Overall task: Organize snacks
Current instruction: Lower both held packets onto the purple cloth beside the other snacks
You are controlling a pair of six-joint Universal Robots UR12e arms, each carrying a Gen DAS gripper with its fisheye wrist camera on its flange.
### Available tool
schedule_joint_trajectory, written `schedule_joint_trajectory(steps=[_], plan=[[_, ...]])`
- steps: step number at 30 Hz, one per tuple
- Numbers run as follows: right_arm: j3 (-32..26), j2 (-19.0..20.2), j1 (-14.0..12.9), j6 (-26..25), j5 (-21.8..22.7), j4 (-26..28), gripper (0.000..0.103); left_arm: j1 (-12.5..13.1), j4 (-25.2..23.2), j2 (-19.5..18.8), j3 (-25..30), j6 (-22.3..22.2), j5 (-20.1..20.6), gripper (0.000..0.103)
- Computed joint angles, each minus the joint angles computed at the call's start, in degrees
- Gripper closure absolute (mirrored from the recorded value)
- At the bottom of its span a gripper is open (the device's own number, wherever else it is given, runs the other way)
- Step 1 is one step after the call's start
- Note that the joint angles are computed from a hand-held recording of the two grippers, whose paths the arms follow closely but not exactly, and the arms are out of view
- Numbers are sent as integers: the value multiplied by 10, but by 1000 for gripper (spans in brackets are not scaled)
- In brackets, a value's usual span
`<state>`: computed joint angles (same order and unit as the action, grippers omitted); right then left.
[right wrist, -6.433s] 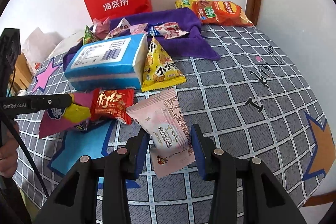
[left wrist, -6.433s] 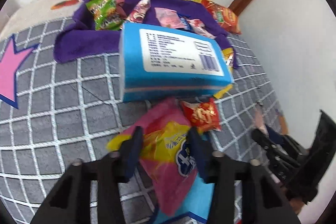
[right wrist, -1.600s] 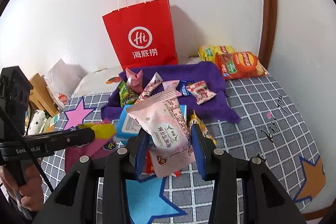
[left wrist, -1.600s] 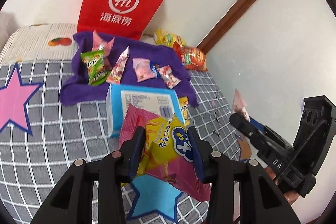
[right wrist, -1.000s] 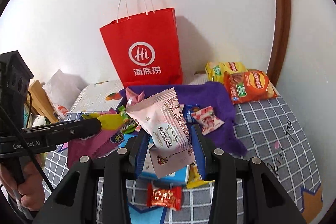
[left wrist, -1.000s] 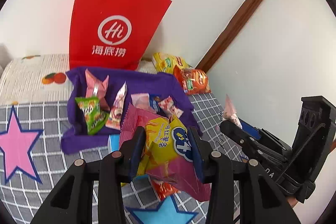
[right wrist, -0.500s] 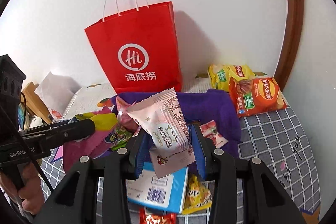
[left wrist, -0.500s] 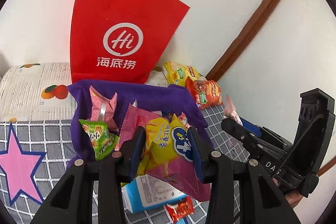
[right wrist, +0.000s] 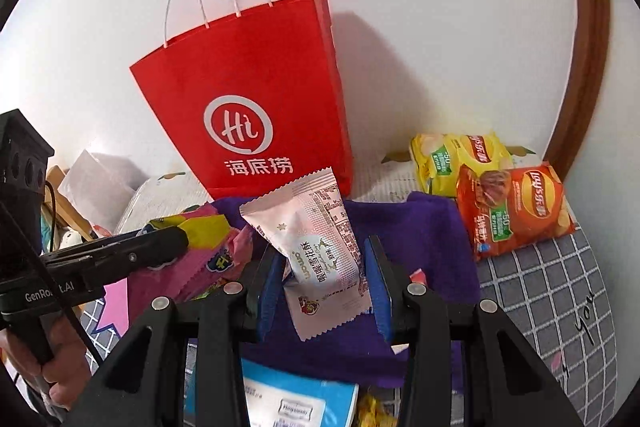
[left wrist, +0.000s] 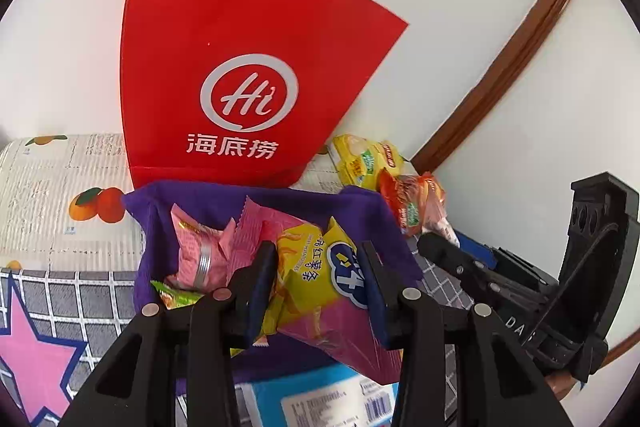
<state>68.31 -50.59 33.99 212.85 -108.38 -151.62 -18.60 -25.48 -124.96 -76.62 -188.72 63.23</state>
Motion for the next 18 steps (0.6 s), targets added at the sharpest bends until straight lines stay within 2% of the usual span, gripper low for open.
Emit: schedule_joint_trajectory(steps=[6,9,12,15,18], plan=[[-8,14,-17,15,52,22,63,4,-16,-25,21,-14,-2,64],[-11,20,-22,7,69,34,63,3,-28,-30,26,-2,-6,63],[-23,29,-26,15,86,76,63,4,-33,-32,28,-1,-10,64],[-25,33,-31,32,115,90,63,6,-32,-32,27,-3,-19,64],[-30,36,-32,32,117,107,63,7,-28,-33,27,-7,-28,64]])
